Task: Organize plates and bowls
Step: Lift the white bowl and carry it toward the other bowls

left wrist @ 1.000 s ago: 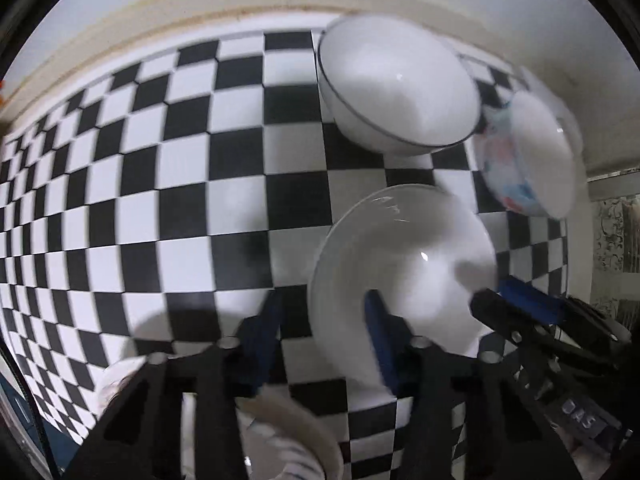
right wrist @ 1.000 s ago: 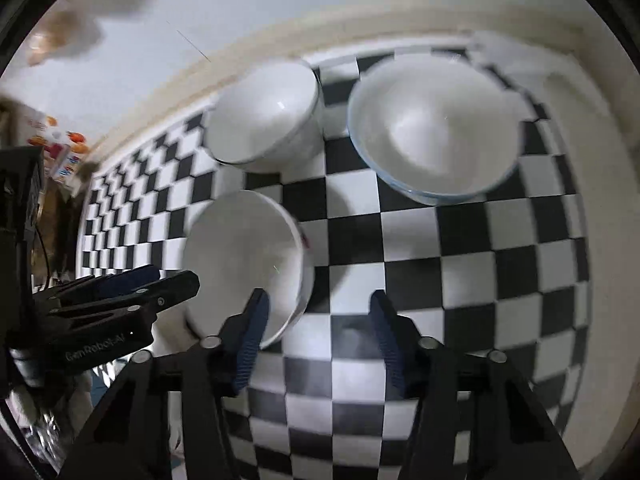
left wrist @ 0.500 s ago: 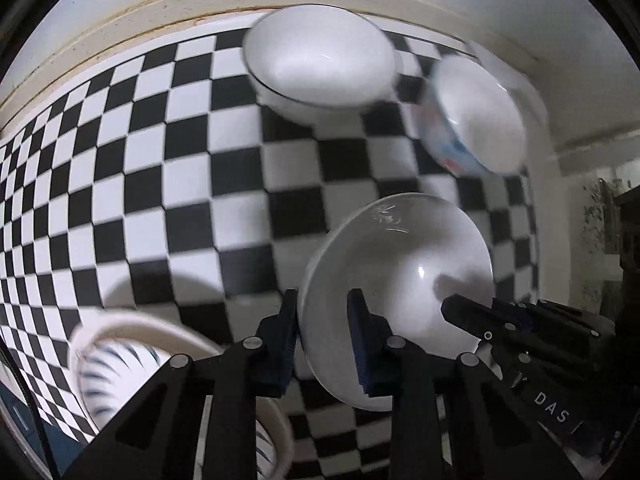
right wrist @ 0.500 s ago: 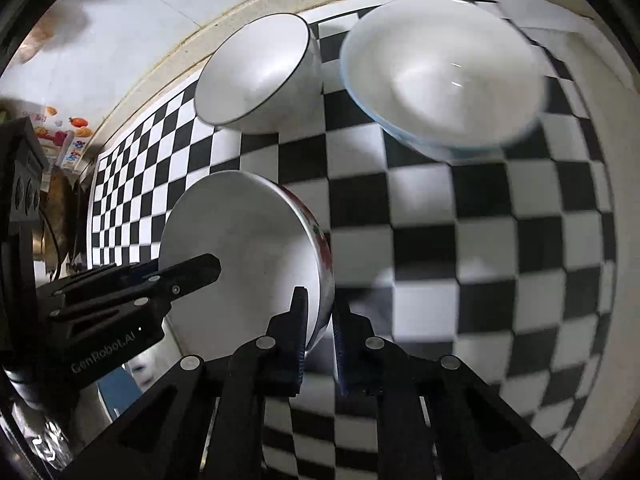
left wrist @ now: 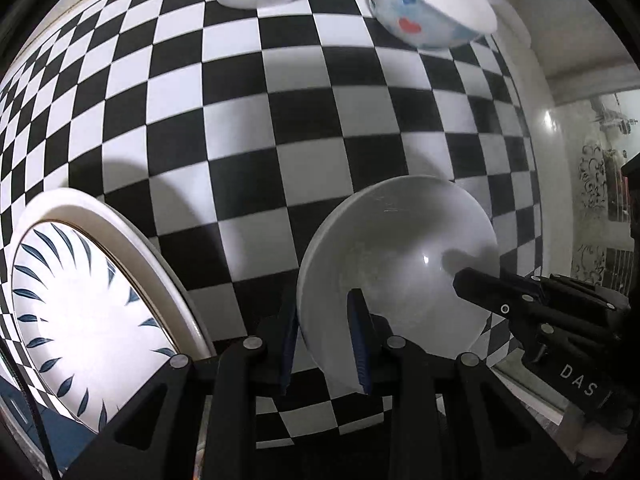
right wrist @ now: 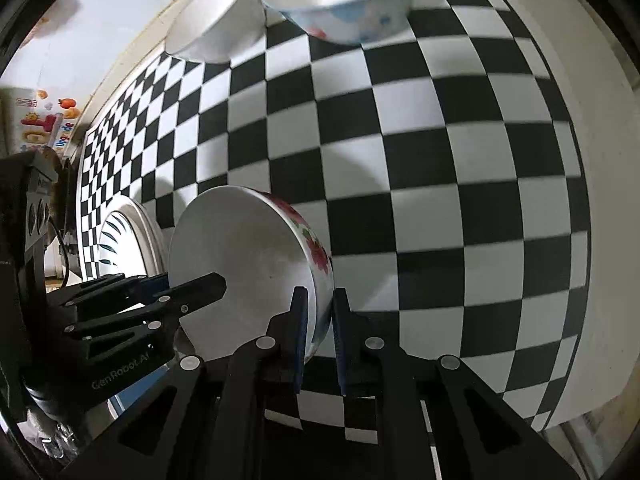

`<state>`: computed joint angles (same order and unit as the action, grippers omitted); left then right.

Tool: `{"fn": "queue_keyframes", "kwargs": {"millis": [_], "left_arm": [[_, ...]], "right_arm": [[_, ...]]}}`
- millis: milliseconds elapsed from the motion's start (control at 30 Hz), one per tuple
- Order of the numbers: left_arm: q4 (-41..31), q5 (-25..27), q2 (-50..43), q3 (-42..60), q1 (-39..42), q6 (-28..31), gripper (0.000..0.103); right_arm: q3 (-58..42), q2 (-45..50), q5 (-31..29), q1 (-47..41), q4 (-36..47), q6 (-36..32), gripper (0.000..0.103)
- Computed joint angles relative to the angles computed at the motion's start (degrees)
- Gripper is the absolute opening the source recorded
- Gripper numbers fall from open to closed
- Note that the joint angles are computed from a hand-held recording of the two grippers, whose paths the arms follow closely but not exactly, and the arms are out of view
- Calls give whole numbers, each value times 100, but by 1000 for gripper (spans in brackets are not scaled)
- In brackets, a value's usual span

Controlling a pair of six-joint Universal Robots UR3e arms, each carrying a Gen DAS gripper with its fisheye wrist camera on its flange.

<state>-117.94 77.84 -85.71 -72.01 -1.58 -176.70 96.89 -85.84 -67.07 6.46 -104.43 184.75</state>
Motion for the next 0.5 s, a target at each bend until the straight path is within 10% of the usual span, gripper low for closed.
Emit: {"fn": "queue_keyframes", "kwargs": {"millis": [267,500], "left_arm": [[295,53,-357,151,-412,-379,22],[-879,-293,-459,1744,487,-96,23]], "right_arm": [[89,15,18,-1,31,-69,14],[-871,98,310,-522,1140,-550,14]]}}
